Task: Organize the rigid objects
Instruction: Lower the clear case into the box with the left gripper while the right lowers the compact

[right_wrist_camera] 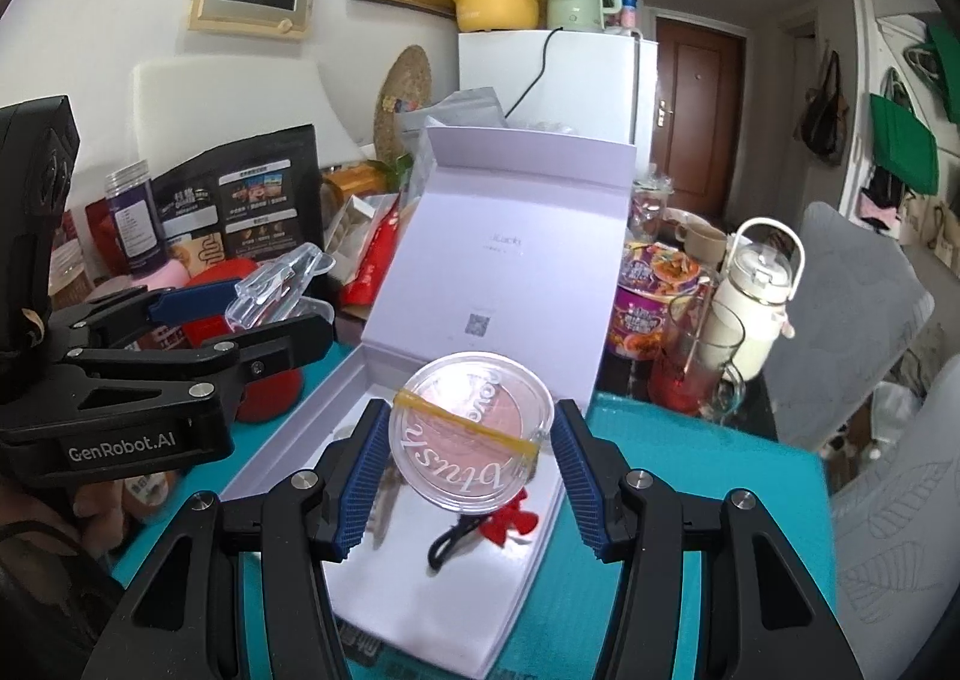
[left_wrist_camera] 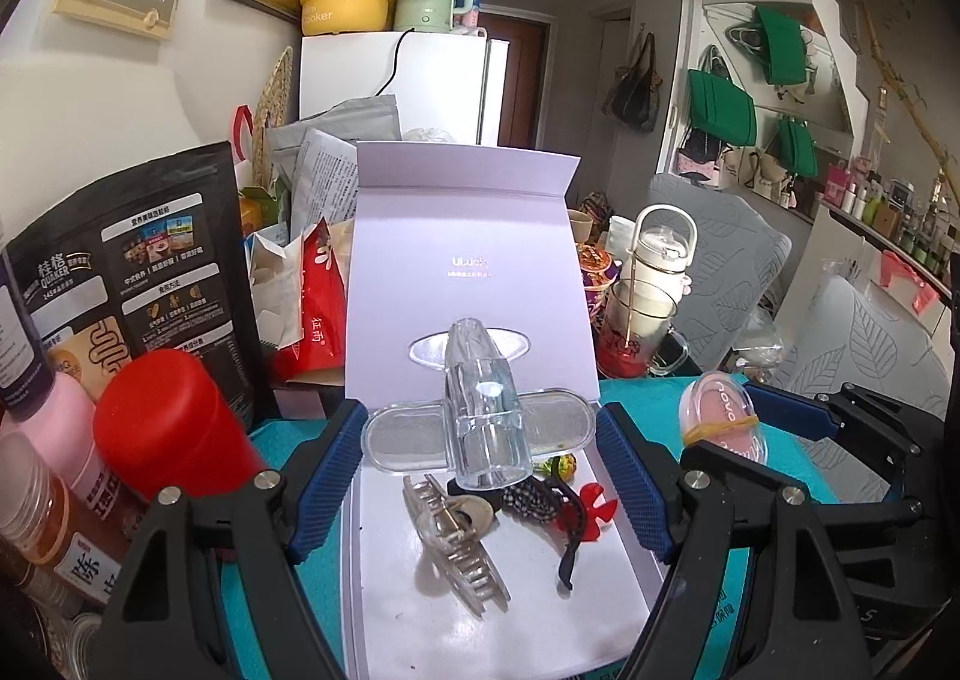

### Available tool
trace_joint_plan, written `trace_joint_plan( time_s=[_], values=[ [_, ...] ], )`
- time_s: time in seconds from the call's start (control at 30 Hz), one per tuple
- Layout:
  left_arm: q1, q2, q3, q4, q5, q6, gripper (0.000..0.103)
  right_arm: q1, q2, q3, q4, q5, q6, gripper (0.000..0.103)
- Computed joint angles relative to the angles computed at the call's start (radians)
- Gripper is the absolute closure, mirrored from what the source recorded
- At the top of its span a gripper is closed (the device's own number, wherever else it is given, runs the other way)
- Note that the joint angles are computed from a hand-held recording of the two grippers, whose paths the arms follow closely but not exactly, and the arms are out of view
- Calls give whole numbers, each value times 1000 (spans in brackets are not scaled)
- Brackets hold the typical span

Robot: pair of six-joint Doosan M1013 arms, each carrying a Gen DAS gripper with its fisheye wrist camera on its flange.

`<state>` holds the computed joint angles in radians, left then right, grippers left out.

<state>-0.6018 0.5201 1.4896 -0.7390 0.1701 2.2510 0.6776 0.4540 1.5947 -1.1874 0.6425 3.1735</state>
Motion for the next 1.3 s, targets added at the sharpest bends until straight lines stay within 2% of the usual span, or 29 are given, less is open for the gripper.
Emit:
trace_joint_plan(
  time_s=[0.17, 0.3, 0.57, 0.67, 0.8, 1.0, 1.23, 1.3],
  values=[
    [7, 26, -28, 117, 6, -129, 25, -19, 12, -9, -12, -25, 20, 49],
    [12, 54, -60, 339, 36, -347, 25, -37, 32, -29, 17, -73, -25, 49],
    [16, 99, -114, 556, 102, -570, 25, -67, 75, -67, 94, -132, -133, 49],
    [14, 114, -132, 560, 131, -568, 25, -78, 82, -61, 121, -163, -165, 49],
    [9, 135, -153, 614, 168, -609, 25, -92, 95, -64, 183, -168, -212, 49],
    [8, 162, -188, 614, 242, -616, 25, -107, 98, -50, 199, -184, -212, 49],
    [10, 182, -210, 554, 286, -554, 25, -116, 112, -58, 275, -202, -289, 49],
    [7, 186, -214, 584, 292, -576, 25, -117, 117, -62, 297, -204, -314, 49]
  ],
)
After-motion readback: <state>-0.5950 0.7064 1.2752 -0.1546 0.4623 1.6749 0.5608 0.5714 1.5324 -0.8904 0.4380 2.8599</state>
